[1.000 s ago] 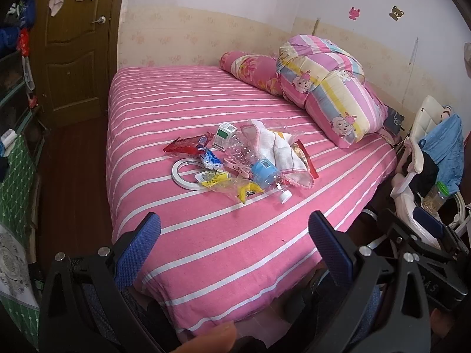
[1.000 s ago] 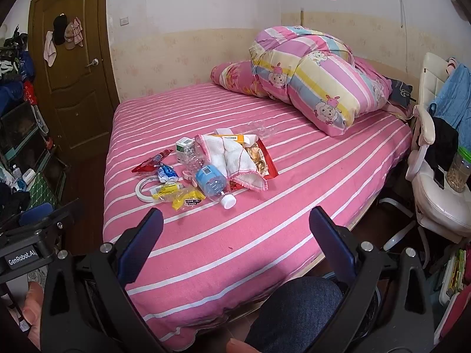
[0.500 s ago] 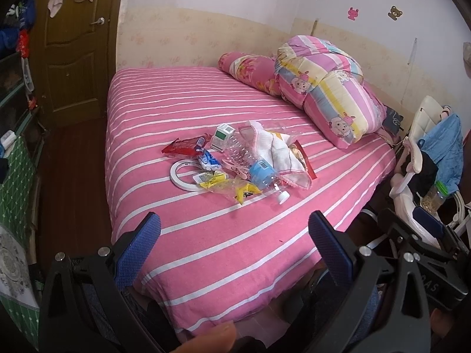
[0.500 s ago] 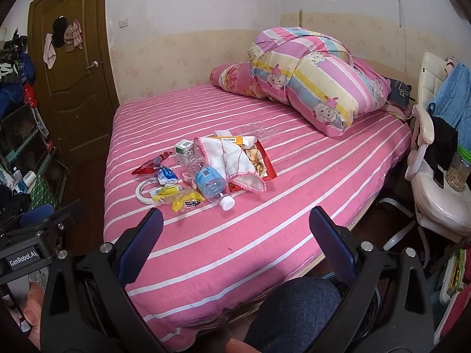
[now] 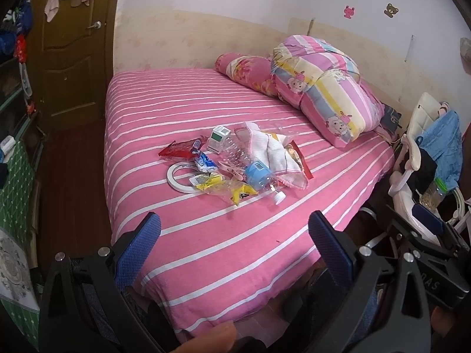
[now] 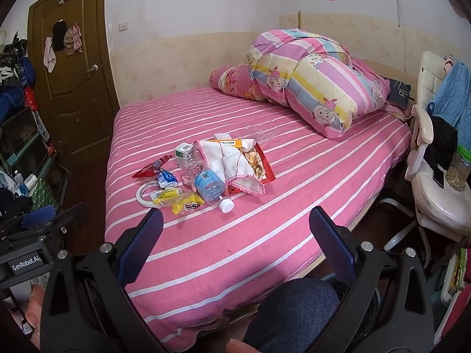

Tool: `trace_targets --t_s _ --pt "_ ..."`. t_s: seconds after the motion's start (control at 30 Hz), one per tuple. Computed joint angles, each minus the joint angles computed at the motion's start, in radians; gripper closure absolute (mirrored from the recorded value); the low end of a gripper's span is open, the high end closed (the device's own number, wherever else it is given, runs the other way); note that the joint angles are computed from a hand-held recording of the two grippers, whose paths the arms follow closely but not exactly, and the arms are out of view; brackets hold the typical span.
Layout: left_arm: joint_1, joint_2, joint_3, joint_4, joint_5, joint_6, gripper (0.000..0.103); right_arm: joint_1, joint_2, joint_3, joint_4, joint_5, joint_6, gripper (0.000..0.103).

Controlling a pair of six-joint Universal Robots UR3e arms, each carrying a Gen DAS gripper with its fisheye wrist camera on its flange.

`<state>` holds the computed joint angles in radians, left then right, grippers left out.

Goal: Collect trash

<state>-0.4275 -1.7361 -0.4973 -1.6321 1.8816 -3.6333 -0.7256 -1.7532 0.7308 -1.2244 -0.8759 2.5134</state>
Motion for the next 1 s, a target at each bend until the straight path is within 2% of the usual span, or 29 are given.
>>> trace_targets --t_s 0.1,0.17,0.67,1.0 --pt "-0.003 -0.009 0.02 -0.01 0.001 -0.002 0.006 0.013 0.015 -0.021 -0.007 -0.007 0.02 0.005" --pt "-0.011 -0.023 0.049 -0.025 0.007 -0.002 0.006 -0.036 0.002 -0.02 0.034 0.029 -0.023 0.005" --pt "-0.044 -0.074 0.155 -0.077 0.035 -0.005 0.006 -0.093 -0.02 -0.03 0.094 0.074 -0.069 0.005" --pt "-0.085 -0.091 0.199 -0.097 0.07 -0.02 0.006 -0.24 -0.032 -0.142 0.327 0.174 -0.217 0.005"
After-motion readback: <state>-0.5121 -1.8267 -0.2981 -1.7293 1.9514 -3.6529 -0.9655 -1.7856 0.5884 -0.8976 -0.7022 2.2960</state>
